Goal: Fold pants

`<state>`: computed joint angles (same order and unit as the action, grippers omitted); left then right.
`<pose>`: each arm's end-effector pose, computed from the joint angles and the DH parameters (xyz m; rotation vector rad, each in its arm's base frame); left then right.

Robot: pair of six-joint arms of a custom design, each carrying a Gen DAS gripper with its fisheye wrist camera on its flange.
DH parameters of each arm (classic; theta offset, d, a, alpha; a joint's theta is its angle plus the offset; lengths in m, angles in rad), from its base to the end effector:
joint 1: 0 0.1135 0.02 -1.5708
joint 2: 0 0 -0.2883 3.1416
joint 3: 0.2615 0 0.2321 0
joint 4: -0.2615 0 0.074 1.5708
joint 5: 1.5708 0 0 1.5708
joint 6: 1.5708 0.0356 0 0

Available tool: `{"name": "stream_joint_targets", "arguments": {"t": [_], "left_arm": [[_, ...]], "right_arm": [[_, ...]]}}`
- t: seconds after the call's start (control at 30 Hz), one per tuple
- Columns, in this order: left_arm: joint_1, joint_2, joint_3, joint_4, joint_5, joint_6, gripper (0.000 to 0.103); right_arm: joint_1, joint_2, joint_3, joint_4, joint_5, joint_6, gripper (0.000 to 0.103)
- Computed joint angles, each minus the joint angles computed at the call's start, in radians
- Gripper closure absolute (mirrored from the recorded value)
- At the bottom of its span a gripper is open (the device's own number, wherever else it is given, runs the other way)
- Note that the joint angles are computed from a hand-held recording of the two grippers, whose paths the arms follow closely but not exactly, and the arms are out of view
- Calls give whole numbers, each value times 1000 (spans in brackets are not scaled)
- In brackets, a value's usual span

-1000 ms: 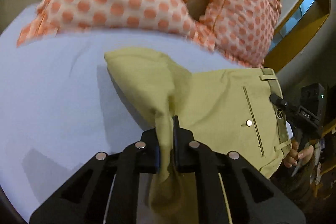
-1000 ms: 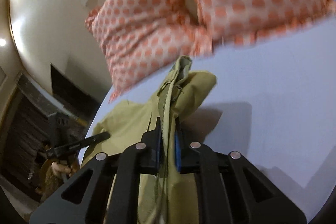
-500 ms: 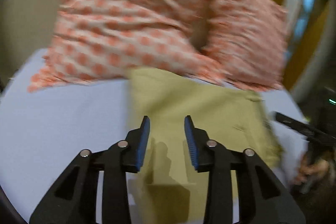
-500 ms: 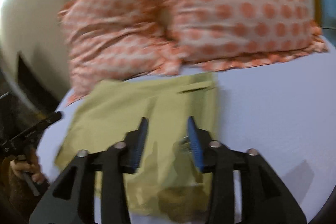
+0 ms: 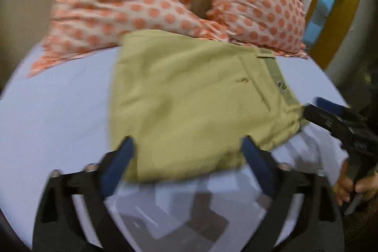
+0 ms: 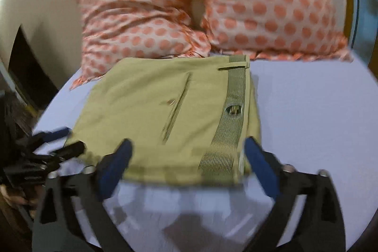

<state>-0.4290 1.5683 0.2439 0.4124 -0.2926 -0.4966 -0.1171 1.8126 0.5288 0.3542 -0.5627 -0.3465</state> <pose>0.1846 -0.0732 0.1135 -0.2042 2.4217 -0.0504 0.2727 -0.0130 0.1119 -0.4942 2.3144 0.4829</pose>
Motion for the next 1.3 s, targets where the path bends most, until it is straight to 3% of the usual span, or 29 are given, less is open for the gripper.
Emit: {"name": "stream_joint_targets", "arguments": {"t": [0.1, 0.17, 0.3, 0.4, 0.7, 1.3], "left_arm": [[-116, -44, -60, -69, -80, -124, 4], [-132, 12, -83, -29, -69, -168, 4], [-112, 152, -78, 49, -82, -177, 4], [-106, 223, -43, 15, -101, -196, 2], [-140, 239, -89, 97, -136, -230, 2], [-142, 257, -98, 129, -151, -233, 2]], "right_arm": [[36, -47, -146, 112, 77, -4, 1], [86, -22, -215, 204, 157, 16, 1], [162, 68, -257, 328, 265, 70, 1], [218, 116, -240, 319, 369, 112, 1], [235, 134, -317, 441, 368, 130, 1], [226, 134, -308, 426, 364, 121, 1]]}}
